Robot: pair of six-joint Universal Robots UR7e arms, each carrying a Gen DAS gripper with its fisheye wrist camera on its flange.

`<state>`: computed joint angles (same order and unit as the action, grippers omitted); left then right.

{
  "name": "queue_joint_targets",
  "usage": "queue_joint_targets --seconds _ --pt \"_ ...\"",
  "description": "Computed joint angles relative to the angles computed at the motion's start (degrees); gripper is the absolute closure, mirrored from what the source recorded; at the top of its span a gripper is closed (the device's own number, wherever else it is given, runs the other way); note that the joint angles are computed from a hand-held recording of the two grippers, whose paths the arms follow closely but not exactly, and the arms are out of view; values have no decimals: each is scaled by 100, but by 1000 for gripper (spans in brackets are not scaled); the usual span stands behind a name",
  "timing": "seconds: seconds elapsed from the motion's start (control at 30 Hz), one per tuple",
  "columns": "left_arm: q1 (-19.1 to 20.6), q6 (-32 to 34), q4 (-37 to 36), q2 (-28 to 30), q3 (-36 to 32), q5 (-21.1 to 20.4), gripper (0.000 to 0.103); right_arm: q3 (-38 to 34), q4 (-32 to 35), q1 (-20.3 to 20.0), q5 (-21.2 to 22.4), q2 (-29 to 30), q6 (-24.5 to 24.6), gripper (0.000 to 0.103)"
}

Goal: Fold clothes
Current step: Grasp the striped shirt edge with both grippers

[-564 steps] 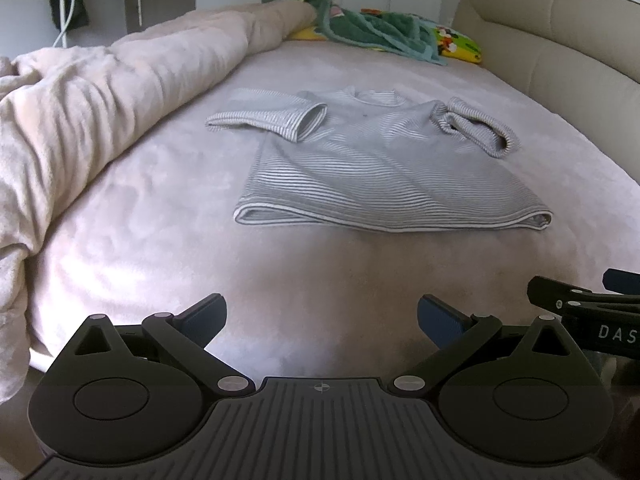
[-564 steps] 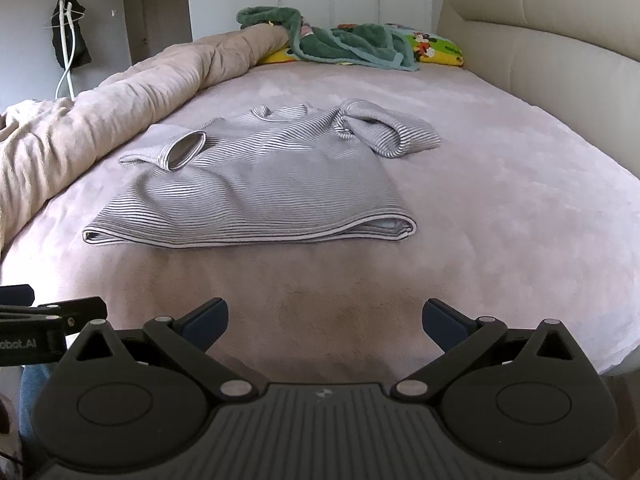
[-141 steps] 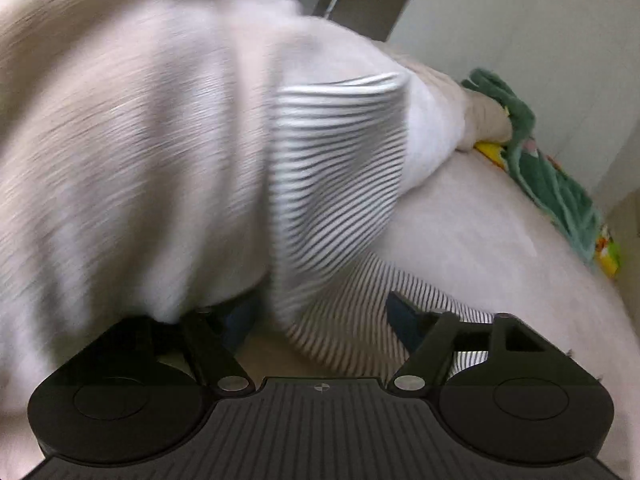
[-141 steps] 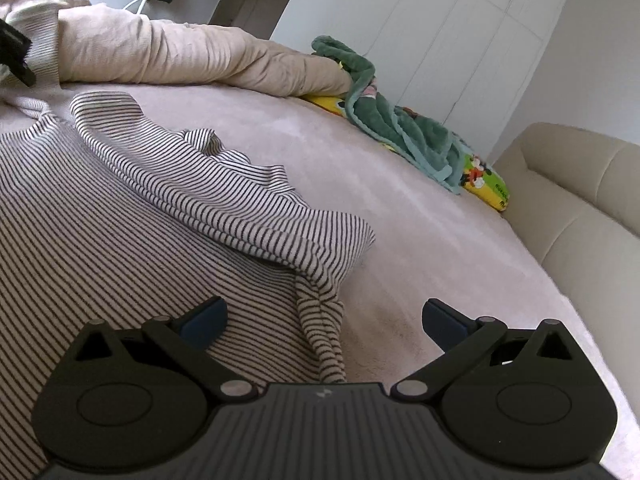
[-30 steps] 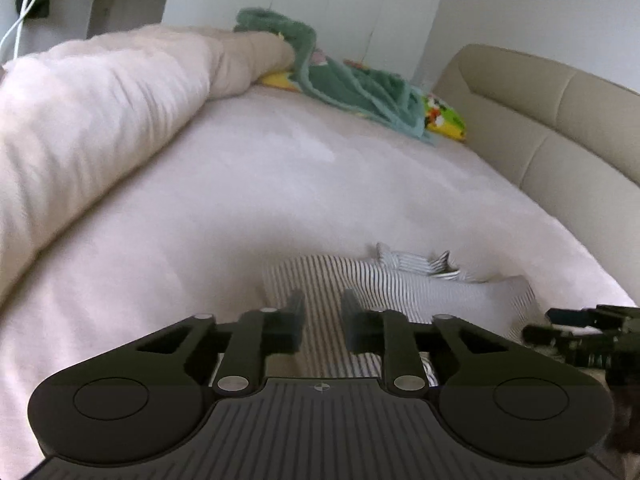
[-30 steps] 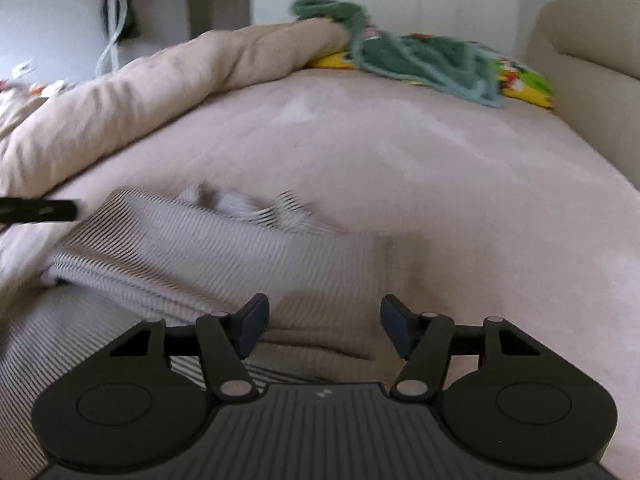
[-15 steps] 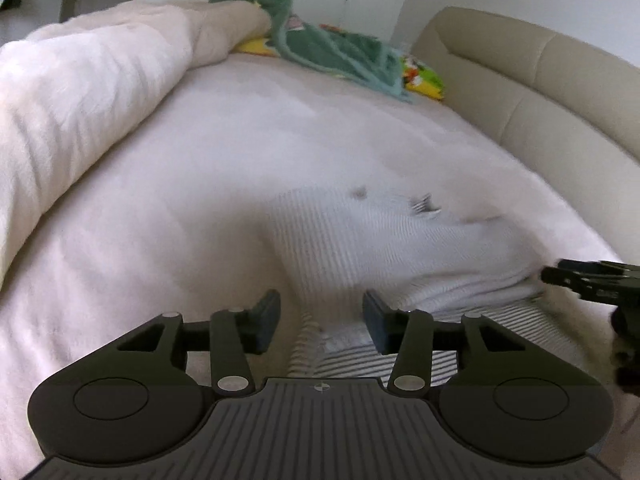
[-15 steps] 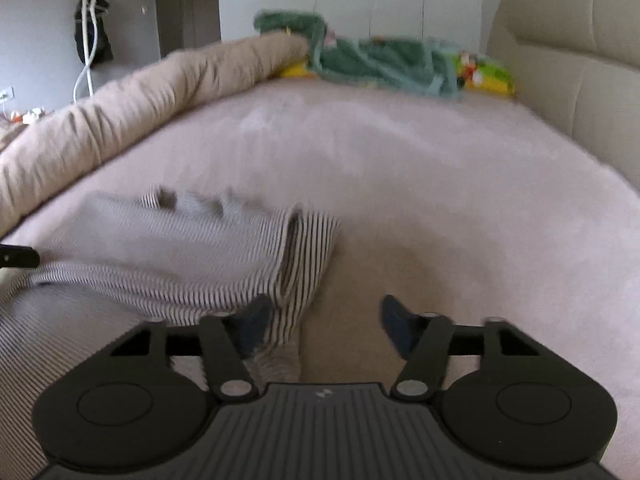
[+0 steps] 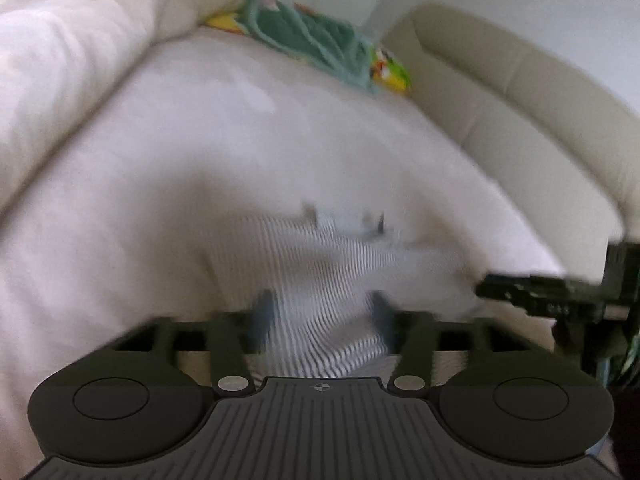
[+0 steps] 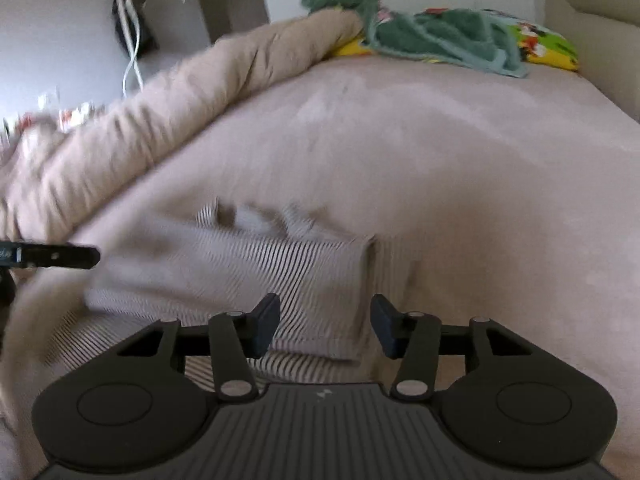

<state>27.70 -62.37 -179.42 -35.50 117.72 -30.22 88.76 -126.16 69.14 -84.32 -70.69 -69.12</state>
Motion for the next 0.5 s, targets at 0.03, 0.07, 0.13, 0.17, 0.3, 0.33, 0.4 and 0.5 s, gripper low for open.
queue_joint_targets --seconds 0.03,0.07,0.13,0.17,0.3,0.33,0.4,0.5 --pt "49 35 -173 -119 104 -163 23 -281 325 9 -5 98 245 47" --pt "145 -62 -200 -217 152 -366 23 -572 652 18 -3 203 489 47" --pt "438 -426 -91 -351 155 -859 24 -1108 1201 31 -16 456 946 47" --pt "589 -544 -185 -345 161 -1069 25 -1260 1293 36 -72 626 1128 47" --pt "1015 -202 -1821 76 235 -1605 25 -1535 1640 -70 35 1075 1676 36" --pt "1074 -29 -2034 159 179 -1619 25 -1519 1601 -79 98 1128 1711 34" --pt "1195 313 -2443 323 57 -1661 24 -1553 1546 -48 170 1244 1595 34" --pt "1408 793 -2640 495 -251 -1863 22 -1891 1870 34 273 1504 1630 34"
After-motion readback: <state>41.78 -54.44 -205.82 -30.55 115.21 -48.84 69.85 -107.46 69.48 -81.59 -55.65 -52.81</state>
